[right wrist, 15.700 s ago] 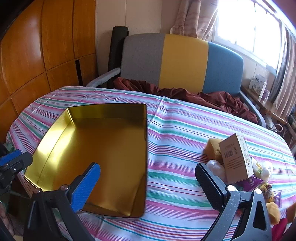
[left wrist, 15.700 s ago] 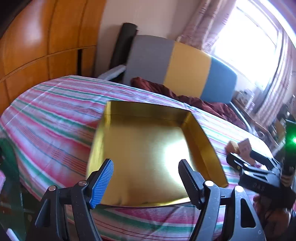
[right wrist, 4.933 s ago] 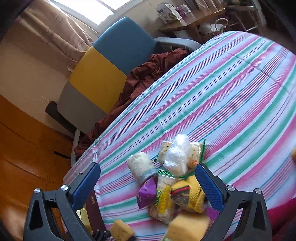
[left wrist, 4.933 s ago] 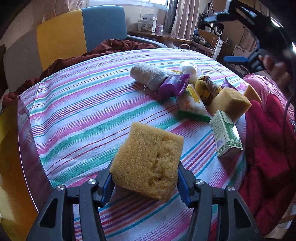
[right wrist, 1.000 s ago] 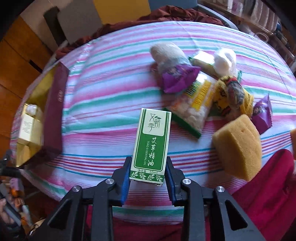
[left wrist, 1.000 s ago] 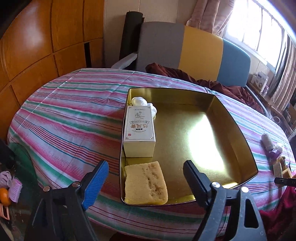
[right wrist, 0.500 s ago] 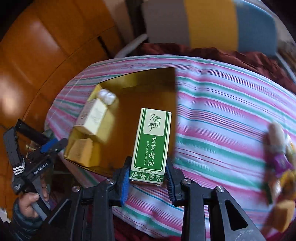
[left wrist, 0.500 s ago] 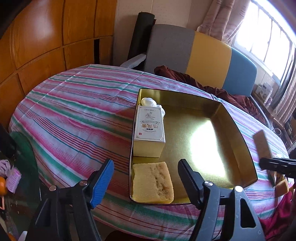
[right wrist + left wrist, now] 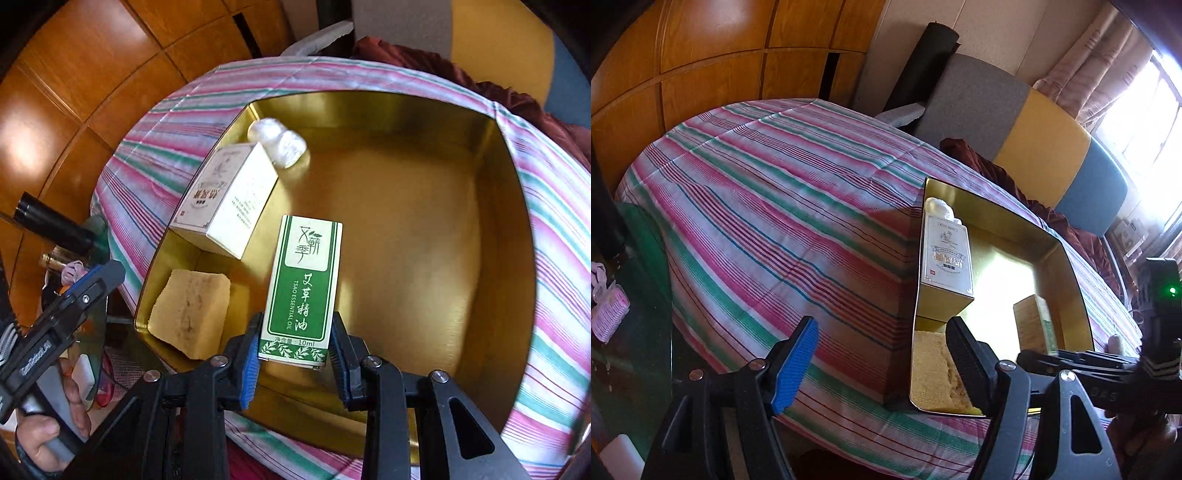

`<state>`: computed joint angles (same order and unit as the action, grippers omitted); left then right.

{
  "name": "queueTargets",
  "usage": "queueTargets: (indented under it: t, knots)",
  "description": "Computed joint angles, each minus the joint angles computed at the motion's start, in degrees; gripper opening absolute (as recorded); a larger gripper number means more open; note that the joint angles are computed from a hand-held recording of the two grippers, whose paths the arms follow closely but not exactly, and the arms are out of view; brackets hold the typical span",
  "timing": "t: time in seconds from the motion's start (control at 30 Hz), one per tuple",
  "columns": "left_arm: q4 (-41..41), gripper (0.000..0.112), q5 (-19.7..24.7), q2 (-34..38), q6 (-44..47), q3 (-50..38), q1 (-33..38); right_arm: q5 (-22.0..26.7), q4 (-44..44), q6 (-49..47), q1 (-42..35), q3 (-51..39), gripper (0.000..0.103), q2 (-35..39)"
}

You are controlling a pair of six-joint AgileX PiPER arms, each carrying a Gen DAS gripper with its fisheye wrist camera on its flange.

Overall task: Organize objects
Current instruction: 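Carry the green box into the gold tray and open the right gripper, then move both tools back to the pile of items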

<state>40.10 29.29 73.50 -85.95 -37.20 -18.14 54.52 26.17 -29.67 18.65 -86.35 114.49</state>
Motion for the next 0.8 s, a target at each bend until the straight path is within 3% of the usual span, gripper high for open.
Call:
queueTargets:
  t: [0.2, 0.47, 0.8]
  knots:
    - [0.50, 0.073, -0.15, 0.35, -0.71, 0.19, -0.31, -0.19, 0.90, 0.84, 2.86, -0.53, 0.034, 1.89]
    - [3.80, 0.073, 1.11, 1.00, -3.96, 0.18, -1.07, -2.31, 9.49, -5.39, 2.37, 3.33, 0.046, 2.94]
    - [12.38, 0.082, 4.20, 1.32, -9.89, -0.43, -6.03, -7.82, 20.36, -17.17, -5.15, 14.76, 0.102, -7.05]
